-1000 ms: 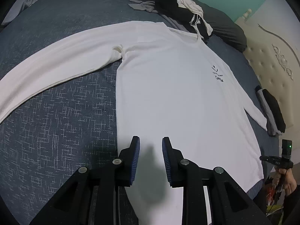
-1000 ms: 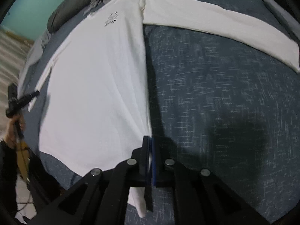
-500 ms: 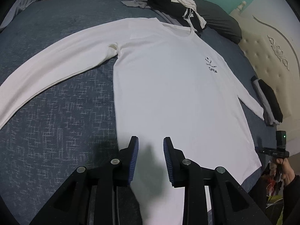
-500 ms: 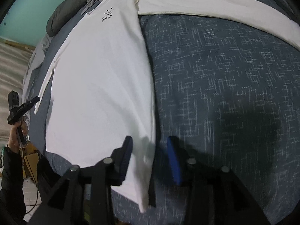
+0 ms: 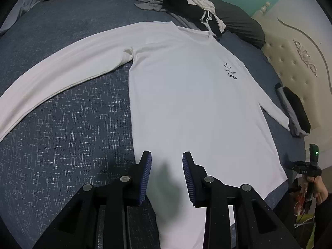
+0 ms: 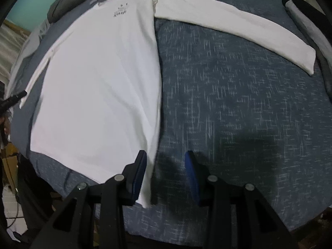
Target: Fold clothes
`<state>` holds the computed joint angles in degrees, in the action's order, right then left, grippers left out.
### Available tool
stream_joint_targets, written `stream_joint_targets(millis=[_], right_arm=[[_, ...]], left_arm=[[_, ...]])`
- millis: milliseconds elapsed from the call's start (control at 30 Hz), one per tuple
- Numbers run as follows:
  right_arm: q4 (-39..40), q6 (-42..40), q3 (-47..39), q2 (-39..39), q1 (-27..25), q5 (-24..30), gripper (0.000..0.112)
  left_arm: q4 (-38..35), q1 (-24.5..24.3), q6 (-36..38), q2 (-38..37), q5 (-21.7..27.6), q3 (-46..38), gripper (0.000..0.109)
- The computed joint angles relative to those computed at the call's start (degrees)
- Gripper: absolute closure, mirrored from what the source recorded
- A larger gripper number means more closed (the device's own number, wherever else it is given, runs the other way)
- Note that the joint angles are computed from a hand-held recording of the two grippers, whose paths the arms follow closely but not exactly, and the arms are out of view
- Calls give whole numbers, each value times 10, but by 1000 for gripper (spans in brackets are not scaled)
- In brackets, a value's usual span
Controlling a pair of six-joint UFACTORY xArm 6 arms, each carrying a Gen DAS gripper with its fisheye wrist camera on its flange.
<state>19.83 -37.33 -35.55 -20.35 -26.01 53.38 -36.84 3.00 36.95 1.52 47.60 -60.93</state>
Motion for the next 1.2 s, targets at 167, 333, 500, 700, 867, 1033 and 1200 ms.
stream_joint_targets(millis=[167,333,500,700,867,1033,1200], right_arm=[[-34,-10,24,-20,33,6,74],[-35,-11,37,-33,51,4,75],[-5,-9,16,-38,21,7,75],[-72,22,36,-53,15,18,75],[-86,17,64,-80,44,32,75],[-94,27,77,-97,55,31,75],[-91,31,105,-141,69,40,88]], left_arm=[[-3,1,0,-4,2,5,74],[-5,2,1,-5,5,7,74],[-4,6,2,-5,5,7,72],[-13,10,0,-1,7,2,70],[-12,9,3,-5,11,2,70],[-13,12,4,-7,13,1,70],[-14,12,5,-7,13,2,70]])
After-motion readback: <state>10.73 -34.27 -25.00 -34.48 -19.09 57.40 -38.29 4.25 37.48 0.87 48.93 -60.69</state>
